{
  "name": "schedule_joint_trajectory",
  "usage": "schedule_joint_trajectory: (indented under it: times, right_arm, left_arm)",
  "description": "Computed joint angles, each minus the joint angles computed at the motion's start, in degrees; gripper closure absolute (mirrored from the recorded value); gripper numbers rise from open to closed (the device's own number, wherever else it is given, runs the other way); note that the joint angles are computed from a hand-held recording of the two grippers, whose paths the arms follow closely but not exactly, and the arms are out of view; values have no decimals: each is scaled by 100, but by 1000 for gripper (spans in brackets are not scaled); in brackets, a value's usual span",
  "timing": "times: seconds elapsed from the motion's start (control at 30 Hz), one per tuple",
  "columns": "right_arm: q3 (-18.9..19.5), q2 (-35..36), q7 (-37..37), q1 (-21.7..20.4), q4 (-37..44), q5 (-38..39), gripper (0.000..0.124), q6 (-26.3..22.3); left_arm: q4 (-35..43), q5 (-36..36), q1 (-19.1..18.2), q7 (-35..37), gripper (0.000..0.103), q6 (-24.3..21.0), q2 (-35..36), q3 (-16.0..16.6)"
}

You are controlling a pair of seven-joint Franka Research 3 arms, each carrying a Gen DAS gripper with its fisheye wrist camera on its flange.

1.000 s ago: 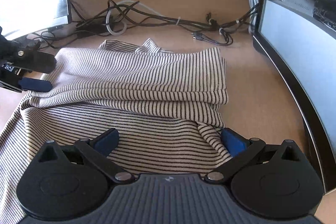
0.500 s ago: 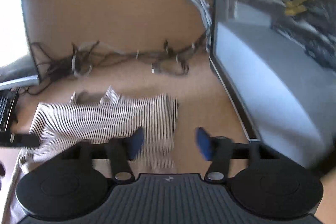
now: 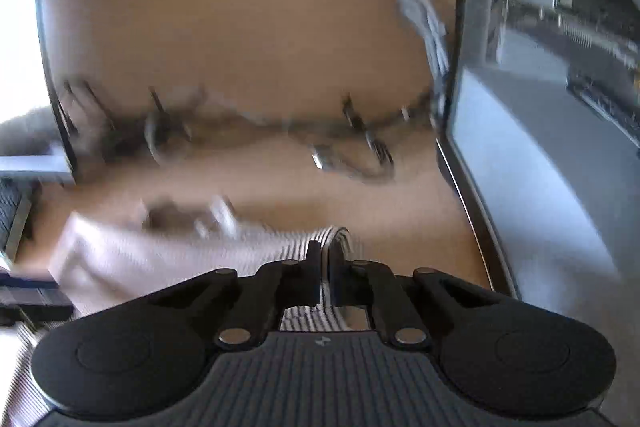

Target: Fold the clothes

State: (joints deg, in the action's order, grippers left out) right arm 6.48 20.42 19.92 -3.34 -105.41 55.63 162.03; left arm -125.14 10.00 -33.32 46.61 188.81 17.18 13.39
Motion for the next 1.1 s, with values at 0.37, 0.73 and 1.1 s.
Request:
schedule_joint_trajectory:
  times: [0.37,0.73,1.1]
  right_arm:
    - [569,-215,-1426,-517,34,1363,92,-7]
    - [38,-126,-1527,7,-355,1090,73,-546]
    - [-214,563,-452,329,749,551,73,-618]
  left_arm:
    - [168,291,-1051,-438,0,-207,114,1171]
    - [781,907,-313,-696,0,-358,444,526]
    - [1211,1004,1813,-212,0,-354,887,-1534]
